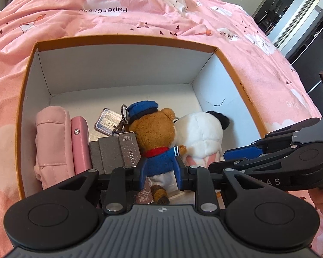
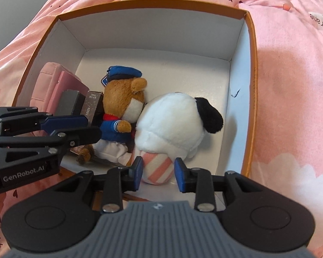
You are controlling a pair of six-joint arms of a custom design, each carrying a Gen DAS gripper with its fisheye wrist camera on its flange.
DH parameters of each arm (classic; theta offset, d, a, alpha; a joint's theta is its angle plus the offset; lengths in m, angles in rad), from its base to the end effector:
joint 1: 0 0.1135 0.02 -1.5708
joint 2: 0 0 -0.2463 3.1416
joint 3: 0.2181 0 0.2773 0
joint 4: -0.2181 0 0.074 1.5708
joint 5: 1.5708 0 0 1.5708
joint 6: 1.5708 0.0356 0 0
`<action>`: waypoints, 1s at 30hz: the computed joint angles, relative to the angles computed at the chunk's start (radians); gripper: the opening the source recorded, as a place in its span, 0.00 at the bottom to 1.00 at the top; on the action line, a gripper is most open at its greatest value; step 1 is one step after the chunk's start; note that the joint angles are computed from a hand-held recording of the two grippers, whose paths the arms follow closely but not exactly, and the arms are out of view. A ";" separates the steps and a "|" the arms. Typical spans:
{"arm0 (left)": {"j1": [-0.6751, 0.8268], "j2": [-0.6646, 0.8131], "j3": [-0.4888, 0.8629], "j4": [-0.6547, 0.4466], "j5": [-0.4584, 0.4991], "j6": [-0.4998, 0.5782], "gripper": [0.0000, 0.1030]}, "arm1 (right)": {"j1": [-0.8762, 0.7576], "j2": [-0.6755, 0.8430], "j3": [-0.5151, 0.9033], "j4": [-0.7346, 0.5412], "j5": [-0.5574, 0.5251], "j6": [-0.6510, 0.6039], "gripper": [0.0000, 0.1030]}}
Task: Organize objects
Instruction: 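Open both tools to release the plushes beside the PHOTO CARD box, then withdraw both tools toward the items beside the box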
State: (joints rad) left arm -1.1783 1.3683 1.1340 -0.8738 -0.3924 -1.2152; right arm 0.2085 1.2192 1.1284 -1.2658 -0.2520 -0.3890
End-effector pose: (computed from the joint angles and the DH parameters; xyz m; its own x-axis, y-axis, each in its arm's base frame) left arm 0.1256 -0.2678 0.2546 -0.8583 -0.1913 -0.4762 -0.0464 0.9530 -0.2993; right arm 0.2264 0.0570 0.2739 -0.7889 -0.5423 -0.2891 -0.5960 0.7898 0.1448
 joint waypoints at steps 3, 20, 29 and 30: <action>-0.019 -0.015 0.013 -0.014 -0.020 -0.005 0.29 | -0.003 -0.058 -0.012 -0.002 -0.001 -0.005 0.35; -0.238 -0.018 0.139 -0.195 -0.156 -0.168 0.29 | -0.256 -0.426 -0.060 -0.148 -0.256 -0.161 0.39; -0.327 0.010 0.088 -0.210 -0.118 -0.356 0.40 | -0.328 -0.605 -0.221 -0.224 -0.213 -0.215 0.39; -0.333 0.014 0.077 -0.209 -0.110 -0.388 0.42 | -0.312 -0.621 -0.248 -0.219 -0.196 -0.192 0.39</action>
